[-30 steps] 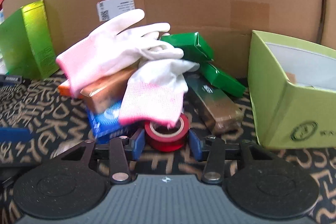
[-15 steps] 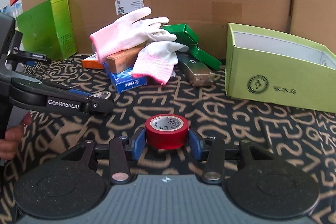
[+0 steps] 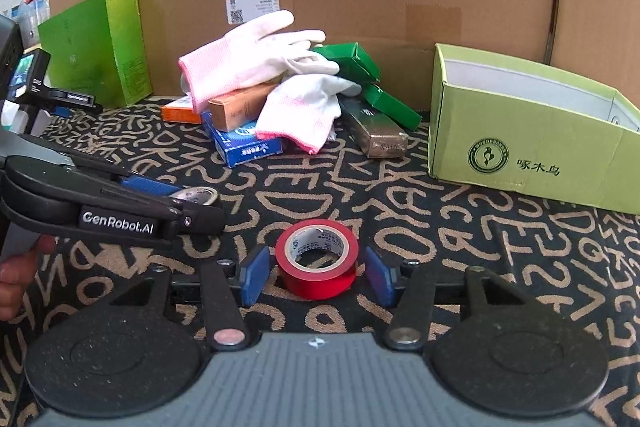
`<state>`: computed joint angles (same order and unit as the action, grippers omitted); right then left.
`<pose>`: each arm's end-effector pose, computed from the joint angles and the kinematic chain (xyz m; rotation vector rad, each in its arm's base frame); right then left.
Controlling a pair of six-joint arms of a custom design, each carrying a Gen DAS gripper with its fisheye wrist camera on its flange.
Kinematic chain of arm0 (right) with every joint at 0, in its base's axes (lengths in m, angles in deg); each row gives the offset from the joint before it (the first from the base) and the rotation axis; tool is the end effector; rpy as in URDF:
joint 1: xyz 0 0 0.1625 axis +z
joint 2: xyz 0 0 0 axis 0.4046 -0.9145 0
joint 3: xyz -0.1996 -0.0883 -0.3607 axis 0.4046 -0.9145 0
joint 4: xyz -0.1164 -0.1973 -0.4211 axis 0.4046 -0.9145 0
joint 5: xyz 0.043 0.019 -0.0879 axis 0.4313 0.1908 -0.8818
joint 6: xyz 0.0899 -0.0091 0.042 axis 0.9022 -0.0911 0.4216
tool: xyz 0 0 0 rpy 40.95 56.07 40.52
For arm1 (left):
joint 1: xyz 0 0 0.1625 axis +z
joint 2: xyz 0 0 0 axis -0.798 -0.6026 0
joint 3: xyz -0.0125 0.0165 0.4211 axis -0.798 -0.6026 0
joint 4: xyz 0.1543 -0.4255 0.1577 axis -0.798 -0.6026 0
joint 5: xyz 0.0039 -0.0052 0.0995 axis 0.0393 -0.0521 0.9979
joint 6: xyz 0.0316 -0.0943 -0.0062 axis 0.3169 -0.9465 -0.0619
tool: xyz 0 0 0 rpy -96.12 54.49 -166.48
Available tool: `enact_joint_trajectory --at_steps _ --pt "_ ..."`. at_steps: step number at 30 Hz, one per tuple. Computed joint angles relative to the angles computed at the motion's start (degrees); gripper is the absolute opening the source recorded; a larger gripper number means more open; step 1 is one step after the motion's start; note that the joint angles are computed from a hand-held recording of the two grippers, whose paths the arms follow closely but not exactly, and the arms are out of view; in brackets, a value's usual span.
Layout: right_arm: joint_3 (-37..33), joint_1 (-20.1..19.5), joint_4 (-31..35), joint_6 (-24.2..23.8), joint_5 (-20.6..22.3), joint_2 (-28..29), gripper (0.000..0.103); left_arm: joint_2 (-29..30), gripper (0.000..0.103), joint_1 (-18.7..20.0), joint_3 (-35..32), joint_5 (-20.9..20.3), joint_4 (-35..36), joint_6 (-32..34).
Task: Organize objects
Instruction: 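Lower both tape rolls into the shoebox and open both tools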
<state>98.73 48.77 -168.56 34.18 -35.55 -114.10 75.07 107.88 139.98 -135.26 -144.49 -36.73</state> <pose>-0.0850 -0.6671 0.2029 0.4236 -2.1422 1.1149 -0.3158 -0.7588 -0.1694 1.1049 2.4418 -0.6303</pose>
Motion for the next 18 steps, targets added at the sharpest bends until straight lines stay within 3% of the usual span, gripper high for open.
enact_joint_trajectory --at_steps 1,2,3,12,18 --pt "-0.3 0.1 0.3 0.0 -0.5 0.2 0.054 0.2 0.044 -0.2 -0.1 0.5 0.0 0.5" --pt "-0.4 0.1 0.8 0.2 -0.8 0.2 0.051 0.3 0.035 -0.3 -0.2 0.8 0.2 1.0" --pt "-0.1 -0.1 1.1 0.6 -0.1 0.0 0.051 0.2 0.033 -0.4 -0.3 0.6 0.6 1.3" --pt "3.3 -1.1 -3.5 1.4 3.7 -4.2 0.051 -1.1 0.033 -2.3 -0.7 -6.7 2.8 1.1" --pt "2.8 -1.6 -5.2 0.8 5.9 -8.6 0.051 3.9 0.033 -5.2 -11.3 -11.4 6.6 2.6"
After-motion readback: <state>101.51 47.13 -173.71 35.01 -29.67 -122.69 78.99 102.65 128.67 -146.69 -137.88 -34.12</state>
